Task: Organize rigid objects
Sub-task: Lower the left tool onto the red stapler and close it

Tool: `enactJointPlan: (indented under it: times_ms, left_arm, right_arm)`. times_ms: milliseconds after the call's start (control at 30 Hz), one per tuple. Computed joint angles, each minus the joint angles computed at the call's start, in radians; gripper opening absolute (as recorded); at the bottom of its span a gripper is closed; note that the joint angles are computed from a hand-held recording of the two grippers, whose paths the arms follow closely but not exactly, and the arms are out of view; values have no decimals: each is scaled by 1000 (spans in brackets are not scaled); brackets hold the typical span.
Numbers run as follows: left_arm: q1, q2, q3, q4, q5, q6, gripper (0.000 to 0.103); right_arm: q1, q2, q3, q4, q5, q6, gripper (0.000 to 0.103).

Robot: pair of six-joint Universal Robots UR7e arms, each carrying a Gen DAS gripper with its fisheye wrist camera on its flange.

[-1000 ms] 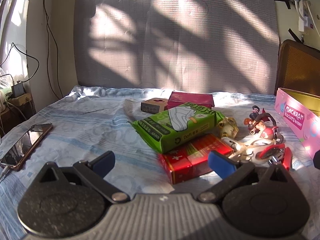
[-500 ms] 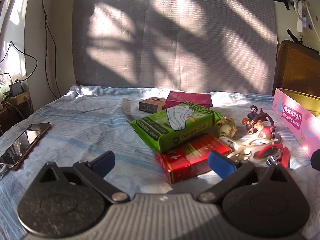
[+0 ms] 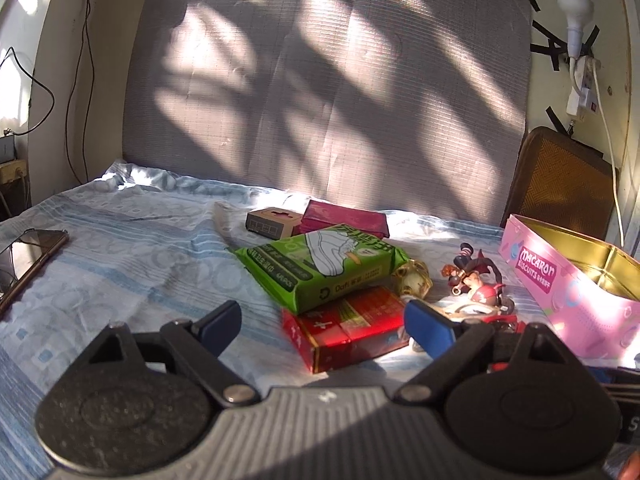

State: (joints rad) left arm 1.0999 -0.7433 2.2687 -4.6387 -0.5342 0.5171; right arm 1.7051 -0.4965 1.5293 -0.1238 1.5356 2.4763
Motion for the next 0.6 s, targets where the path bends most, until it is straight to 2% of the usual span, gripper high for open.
enactJointPlan:
  times_ms: [167,233,267,300,333,467,500,600]
  left_arm:
    - [-2,7,4,-19,-24,18,90]
    - [0,5,12,-9,-42,14,90]
    - [1,4,15,-4,-48,11,90]
    - [2,2,19,0,-56,6,90]
    - [4,-1,23,8,-65,-1,90]
    - [17,-24,54,74,-127,-46,89]
    - [19,-34,64,103,-140,-59,87]
    - [7,-68,98,261,-171,-108,76]
  right_arm:
    - [27,41,-88,64,76,43,63]
    - [27,62,-130,107,81,57,55]
    - [25,63,-132,102,75,53,48]
    - [24,64,-137,110,74,48,37]
    - [19,62,-139,118,66,44,34]
    - [-7,17,-80,115,39,13,25]
    - [-12,-1,-53,104,37,-1,20]
    - [-35,-70,52,61,20,-92,18]
